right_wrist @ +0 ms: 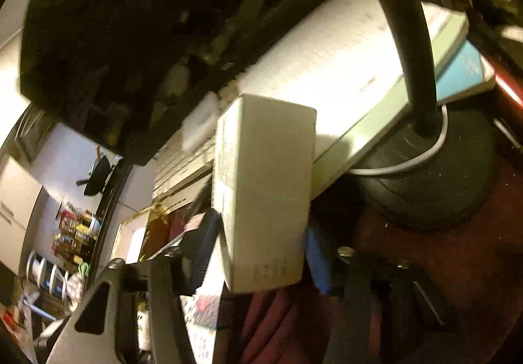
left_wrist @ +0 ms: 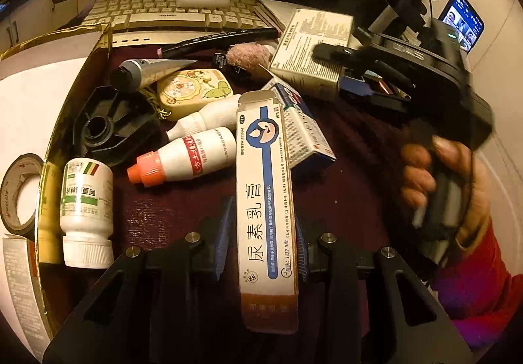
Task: Organize objects
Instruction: 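Grasp the cream-white box with the right tool while the left tool holds the ointment box, then lift the cream-white box with the right tool while the left tool holds the ointment box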
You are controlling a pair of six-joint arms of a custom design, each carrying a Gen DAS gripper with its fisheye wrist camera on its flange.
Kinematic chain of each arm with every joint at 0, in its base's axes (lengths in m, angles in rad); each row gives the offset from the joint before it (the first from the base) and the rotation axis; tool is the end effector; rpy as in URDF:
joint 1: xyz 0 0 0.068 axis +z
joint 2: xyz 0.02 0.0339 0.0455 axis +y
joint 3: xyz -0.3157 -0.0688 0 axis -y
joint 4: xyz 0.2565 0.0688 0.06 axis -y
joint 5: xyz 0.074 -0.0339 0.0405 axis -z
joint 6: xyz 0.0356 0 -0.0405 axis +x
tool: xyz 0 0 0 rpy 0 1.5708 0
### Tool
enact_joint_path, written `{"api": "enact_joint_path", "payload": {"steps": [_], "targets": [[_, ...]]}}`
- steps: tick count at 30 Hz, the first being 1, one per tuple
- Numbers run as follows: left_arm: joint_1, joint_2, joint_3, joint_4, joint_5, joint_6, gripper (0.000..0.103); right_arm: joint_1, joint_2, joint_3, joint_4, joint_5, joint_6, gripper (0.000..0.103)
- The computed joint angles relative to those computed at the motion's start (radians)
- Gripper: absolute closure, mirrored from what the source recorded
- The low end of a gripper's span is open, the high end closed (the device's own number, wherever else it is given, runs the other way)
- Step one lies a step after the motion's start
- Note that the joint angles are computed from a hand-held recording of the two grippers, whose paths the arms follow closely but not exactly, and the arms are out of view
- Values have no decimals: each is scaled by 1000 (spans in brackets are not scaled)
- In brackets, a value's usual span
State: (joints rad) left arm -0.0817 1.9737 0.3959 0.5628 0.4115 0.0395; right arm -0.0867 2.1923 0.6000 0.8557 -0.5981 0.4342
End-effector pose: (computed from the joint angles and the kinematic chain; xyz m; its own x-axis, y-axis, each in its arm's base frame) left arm 0.2562 -0.0353 0.0564 -0.8347 0.1047 -0.5406 0.3183 0.8928 -0.3187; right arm 0.3354 -0.0090 0.0430 -0.7519 0.4143 -0.5129 -0.0305 0.7552 0.6548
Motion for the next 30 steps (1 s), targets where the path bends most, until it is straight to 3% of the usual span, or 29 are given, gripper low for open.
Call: {"api": "enact_joint_path", "payload": {"steps": [2, 12, 17, 20, 30], "targets": [[1, 4, 0, 7, 15, -4, 72, 5, -33, -52, 29, -4, -14, 62], [-9, -22, -15, 31, 16, -14, 78, 21, -173, -325, 231, 67, -106, 62], [-18, -10, -6, 22, -6, -12, 78, 54, -210, -422, 347, 163, -140, 62], [-14, 3, -2, 22, -2, -16, 78, 81, -183, -450, 405, 213, -149, 62], [3, -58, -33, 32, 46, -13, 79, 61, -155, -443, 409, 199, -162, 62]]}}
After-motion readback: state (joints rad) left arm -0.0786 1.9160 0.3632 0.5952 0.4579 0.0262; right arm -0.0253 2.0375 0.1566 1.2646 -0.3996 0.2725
